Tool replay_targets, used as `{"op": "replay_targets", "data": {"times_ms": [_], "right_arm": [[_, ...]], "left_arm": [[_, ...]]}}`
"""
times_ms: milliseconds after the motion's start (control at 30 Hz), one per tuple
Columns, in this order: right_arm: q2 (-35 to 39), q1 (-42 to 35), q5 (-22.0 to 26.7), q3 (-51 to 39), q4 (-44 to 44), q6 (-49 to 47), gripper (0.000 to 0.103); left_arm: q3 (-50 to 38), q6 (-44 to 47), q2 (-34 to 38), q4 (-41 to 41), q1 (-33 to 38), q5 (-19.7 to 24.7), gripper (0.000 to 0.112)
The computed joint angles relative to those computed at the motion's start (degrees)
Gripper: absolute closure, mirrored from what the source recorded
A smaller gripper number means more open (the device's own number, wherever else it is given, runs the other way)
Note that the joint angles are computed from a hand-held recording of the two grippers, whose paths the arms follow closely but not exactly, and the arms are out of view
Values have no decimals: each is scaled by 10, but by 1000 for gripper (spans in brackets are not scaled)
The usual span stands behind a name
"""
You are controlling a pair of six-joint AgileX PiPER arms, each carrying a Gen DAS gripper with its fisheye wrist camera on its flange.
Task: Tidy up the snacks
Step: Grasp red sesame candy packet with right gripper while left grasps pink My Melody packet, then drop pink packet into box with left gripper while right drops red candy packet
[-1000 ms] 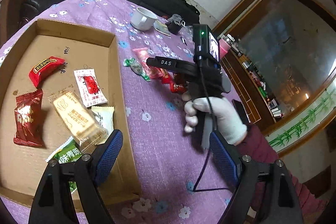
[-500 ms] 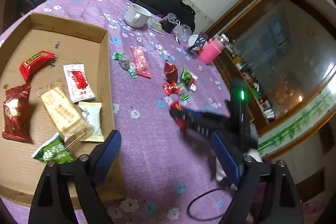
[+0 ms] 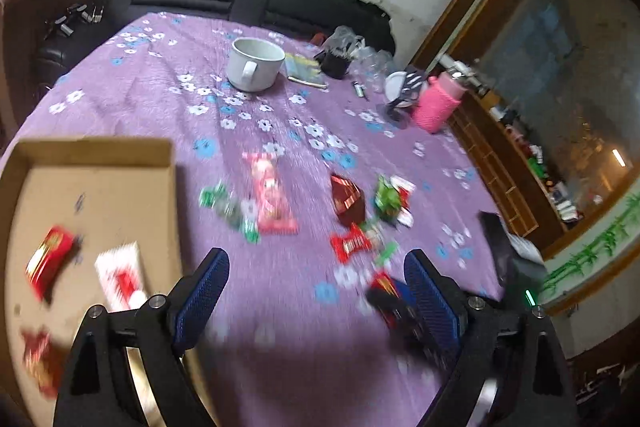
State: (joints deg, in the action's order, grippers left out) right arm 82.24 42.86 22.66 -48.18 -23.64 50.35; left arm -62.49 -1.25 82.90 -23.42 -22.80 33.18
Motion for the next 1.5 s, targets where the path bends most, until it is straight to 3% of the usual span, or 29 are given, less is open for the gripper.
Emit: {"op": "replay_targets", "data": {"times_ms": [100,200,333,433,500,533,800,967,1133,1300,1500], "right_arm": [[-5,-8,-13,8,24,-18,84],[-7,-13,-17,9,43,-33,84],[-5,-28,-23,7,94,-80,84],[-3,-28,-22,5,93,-75,84],[-2,-28,-22,5,88,-69,84],[-2,-28,-23,5,89,-68,84],[-7,-27,-43,15,86,-55,85],[-19,-29,-67,28,79,-51,85],[-17,-16,-63,32,13,23,85],[-20,1,-40,31,-74,122,85],[-18,57,20,-20,-85,149,85]], "left_arm": [[-106,-91,108,107,-17,19,21],[-195,-127,203,155,-22,55,21],[-265,-149,278,199,-30,99,21],[-300,-175,307,259,-46,124,47],[-311,-184,312,296,-59,137,81],[-308,-179,310,288,-58,136,83],[-214,-128,223,203,-30,68,87],[-100,-22,98,75,11,25,87],[6,63,-28,-17,82,29,87],[89,129,-129,-55,190,50,87],[135,280,-138,-163,368,108,87]]}}
